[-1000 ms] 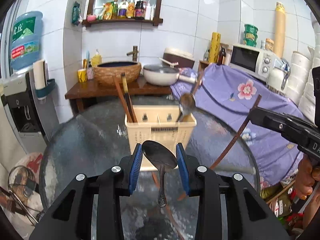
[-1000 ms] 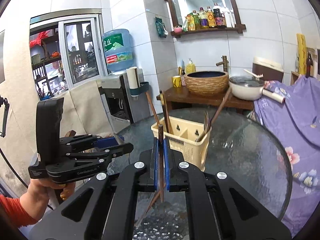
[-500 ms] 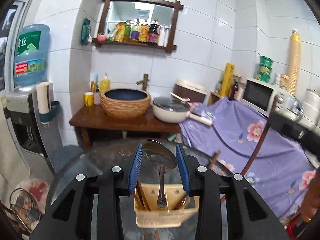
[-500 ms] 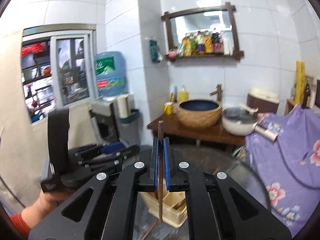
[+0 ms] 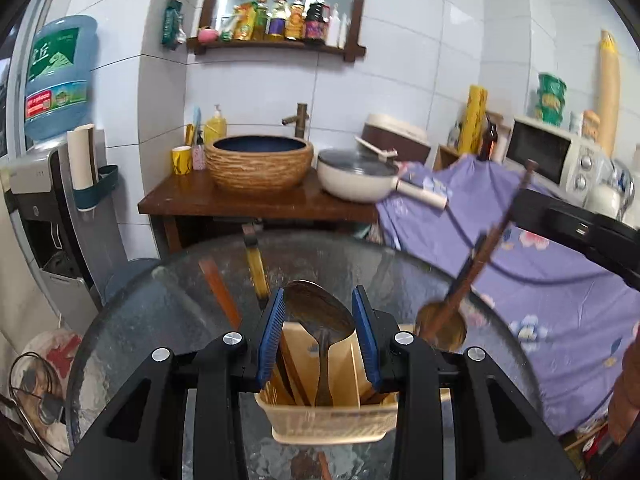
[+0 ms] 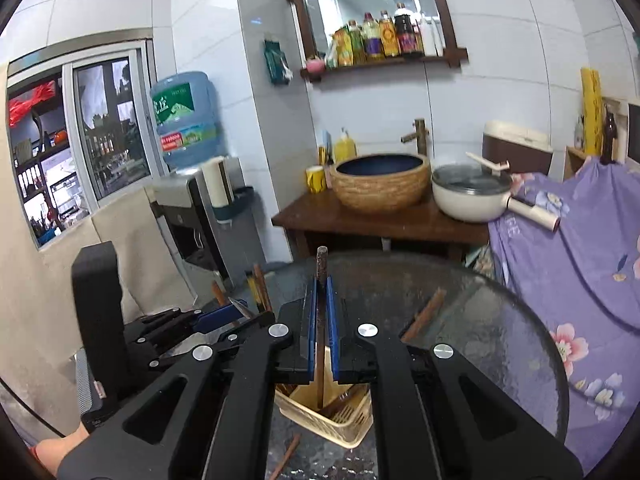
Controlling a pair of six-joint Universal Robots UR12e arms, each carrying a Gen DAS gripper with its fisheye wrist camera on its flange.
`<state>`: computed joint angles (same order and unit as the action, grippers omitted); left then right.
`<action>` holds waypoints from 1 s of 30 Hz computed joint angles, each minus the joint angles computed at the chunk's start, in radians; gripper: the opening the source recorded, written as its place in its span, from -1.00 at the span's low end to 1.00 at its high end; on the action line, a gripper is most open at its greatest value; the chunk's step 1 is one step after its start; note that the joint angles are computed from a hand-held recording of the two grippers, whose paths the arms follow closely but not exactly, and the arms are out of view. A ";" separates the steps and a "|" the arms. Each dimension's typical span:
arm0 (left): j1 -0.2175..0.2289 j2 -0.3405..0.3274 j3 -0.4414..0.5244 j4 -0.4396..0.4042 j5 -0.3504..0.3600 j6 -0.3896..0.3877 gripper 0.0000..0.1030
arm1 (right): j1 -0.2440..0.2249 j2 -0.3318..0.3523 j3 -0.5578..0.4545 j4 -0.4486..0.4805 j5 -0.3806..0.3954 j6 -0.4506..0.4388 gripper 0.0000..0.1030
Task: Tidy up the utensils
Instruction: 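Lower the spoon and chopstick into the holder and open both tools, then withdraw both tools from the holder back over the table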
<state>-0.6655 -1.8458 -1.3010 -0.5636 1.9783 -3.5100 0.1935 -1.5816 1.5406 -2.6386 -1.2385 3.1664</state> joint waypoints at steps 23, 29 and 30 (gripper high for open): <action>-0.036 0.005 -0.072 0.018 0.052 0.088 0.10 | 0.031 -0.021 0.079 -0.108 -0.118 -0.050 -0.03; -0.056 0.059 -0.157 0.073 0.060 0.043 0.55 | 0.037 -0.060 0.133 -0.199 -0.144 -0.074 0.16; -0.059 0.067 -0.170 0.079 0.064 0.033 0.55 | 0.043 -0.068 0.144 -0.216 -0.167 -0.088 0.18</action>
<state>-0.7244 -1.7790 -1.4709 -0.4841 2.0427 -3.4767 0.2361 -1.6495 1.6850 -2.8549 -1.4051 3.0783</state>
